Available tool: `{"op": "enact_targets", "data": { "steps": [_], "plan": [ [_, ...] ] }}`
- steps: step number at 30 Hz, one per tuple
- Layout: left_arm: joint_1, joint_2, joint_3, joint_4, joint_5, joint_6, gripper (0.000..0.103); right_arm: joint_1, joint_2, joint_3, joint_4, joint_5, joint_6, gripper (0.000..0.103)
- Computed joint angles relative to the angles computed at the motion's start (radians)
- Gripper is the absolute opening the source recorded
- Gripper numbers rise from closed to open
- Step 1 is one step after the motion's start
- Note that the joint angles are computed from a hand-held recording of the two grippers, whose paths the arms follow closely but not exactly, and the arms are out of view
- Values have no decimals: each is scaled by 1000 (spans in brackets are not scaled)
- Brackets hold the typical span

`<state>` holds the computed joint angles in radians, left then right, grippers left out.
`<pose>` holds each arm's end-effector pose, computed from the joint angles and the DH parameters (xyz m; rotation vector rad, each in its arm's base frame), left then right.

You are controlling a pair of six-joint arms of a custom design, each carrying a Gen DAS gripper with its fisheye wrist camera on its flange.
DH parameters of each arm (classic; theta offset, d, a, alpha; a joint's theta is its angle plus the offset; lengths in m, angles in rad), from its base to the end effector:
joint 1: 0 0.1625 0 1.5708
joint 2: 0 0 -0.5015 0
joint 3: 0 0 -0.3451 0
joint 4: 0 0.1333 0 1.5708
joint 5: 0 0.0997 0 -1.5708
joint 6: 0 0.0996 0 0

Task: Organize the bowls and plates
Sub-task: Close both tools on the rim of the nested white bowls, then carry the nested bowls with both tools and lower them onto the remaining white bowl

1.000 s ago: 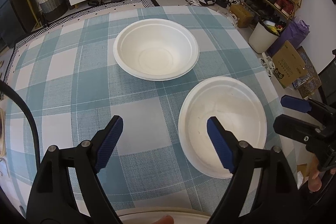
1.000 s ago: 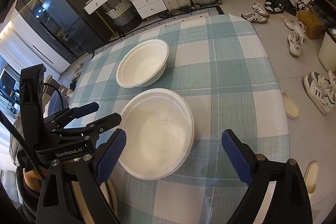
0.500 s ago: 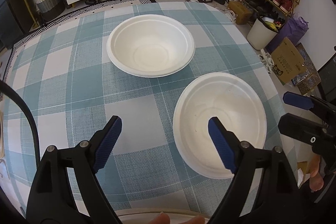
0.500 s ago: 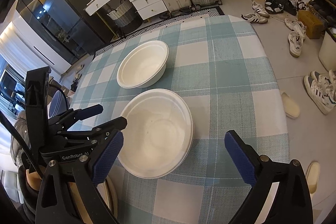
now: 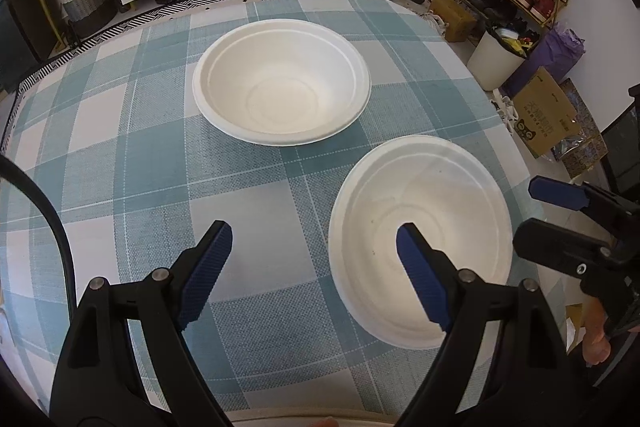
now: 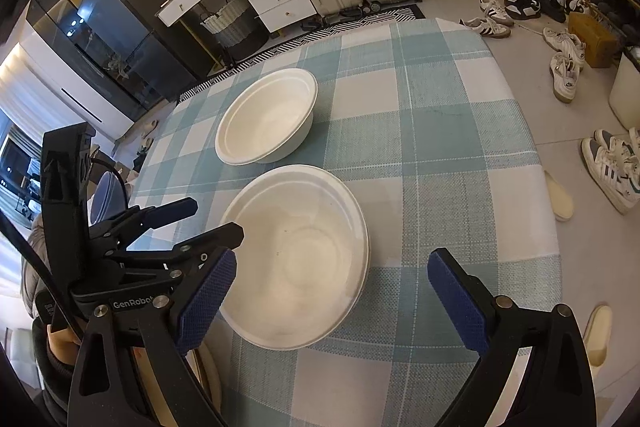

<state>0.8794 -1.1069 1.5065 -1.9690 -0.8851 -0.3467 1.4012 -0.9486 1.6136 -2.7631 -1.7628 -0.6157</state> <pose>-0.2580 -0.6197 0.3995 0.4310 2.4724 -0.4429 -0.0054 -0.7085 0.3228 0.5305 -2.6570 0.5757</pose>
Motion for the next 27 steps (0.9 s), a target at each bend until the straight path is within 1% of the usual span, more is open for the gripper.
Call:
{"op": "enact_targets", "data": {
  "steps": [3,6,8,10,11,13,14,15,16,17,18,20,22,23,25,27],
  "plan": [
    [4,6,-1,-2,-10,6,81,-2,4,-3,3,6,-6,98],
    [7,14,-2,-2,-18,13,77,-4,6,-5,11,8,-9,86],
    [7,18,-2,-3,-24,13,74,-4,13,-13,16,0,-9,82],
    [10,22,-6,1,-28,14,68,-6,19,-22,24,-7,-6,78],
    [11,23,-7,2,-30,15,63,-7,22,-27,32,-6,-4,72],
    [13,26,-9,10,-32,12,56,-9,26,-33,46,-2,-5,70],
    [15,28,-12,17,-33,9,54,-10,28,-34,45,-1,-7,67],
    [17,31,-18,31,-33,3,51,-11,31,-36,47,5,-13,60],
    [17,33,-21,41,-31,-3,47,-15,33,-42,64,18,-15,56],
    [17,34,-21,41,-31,-2,45,-18,36,-49,83,28,-10,52],
    [18,35,-21,42,-30,-2,43,-20,39,-53,89,30,-7,50],
    [23,39,-26,50,-32,-7,38,-18,47,-56,86,16,-10,49],
    [26,40,-28,55,-38,-10,32,-17,51,-58,88,9,-10,41],
    [28,39,-27,50,-44,-8,29,-17,53,-58,85,5,-10,35],
    [28,41,-28,51,-46,-5,21,-17,55,-58,85,3,-12,31],
    [28,43,-28,48,-50,0,17,-17,57,-61,89,2,-14,24]
  ]
}}
